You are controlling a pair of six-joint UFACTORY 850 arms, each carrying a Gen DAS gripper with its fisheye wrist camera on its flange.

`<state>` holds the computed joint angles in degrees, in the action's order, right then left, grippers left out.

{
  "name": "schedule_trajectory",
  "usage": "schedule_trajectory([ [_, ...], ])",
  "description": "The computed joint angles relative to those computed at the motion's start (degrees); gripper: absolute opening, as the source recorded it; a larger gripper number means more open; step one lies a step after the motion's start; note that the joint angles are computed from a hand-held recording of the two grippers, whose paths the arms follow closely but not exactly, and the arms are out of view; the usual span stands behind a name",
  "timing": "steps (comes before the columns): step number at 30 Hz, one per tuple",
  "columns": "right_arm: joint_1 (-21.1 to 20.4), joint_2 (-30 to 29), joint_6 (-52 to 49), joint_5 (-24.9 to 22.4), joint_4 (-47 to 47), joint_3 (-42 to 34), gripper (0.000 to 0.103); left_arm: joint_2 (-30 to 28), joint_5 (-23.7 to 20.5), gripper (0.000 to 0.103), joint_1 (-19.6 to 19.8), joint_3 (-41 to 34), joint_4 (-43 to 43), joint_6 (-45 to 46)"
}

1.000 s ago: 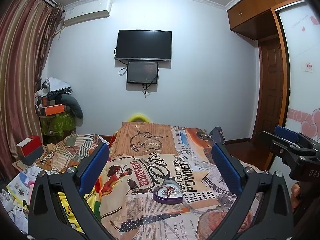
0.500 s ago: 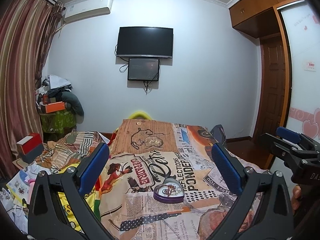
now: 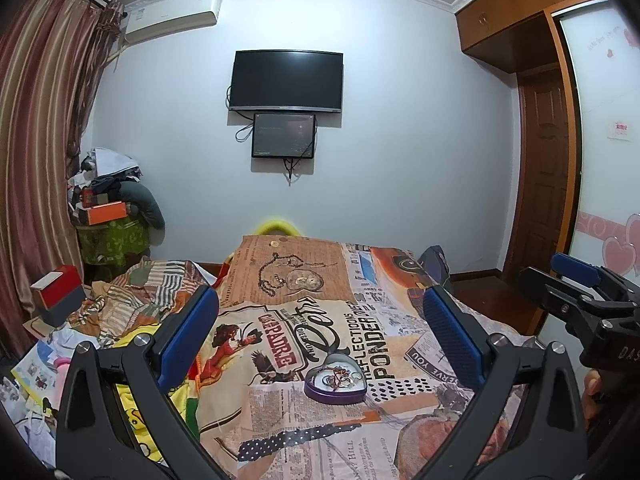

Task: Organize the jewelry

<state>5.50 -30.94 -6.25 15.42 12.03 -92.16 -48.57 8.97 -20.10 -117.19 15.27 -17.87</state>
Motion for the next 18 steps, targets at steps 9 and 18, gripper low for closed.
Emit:
schedule_trajectory([
  [9, -0.1, 0.2, -0.5, 0.2, 0.8, 0.3, 0.103, -0.2, -0.2, 0.103, 0.3, -0.5, 10.6, -10.4],
  [18, 0.0, 0.2, -2.4, 0.2, 2.7, 0.3, 0.103, -0.2, -0.1, 0.103, 0.1, -0.4, 9.2, -8.4],
])
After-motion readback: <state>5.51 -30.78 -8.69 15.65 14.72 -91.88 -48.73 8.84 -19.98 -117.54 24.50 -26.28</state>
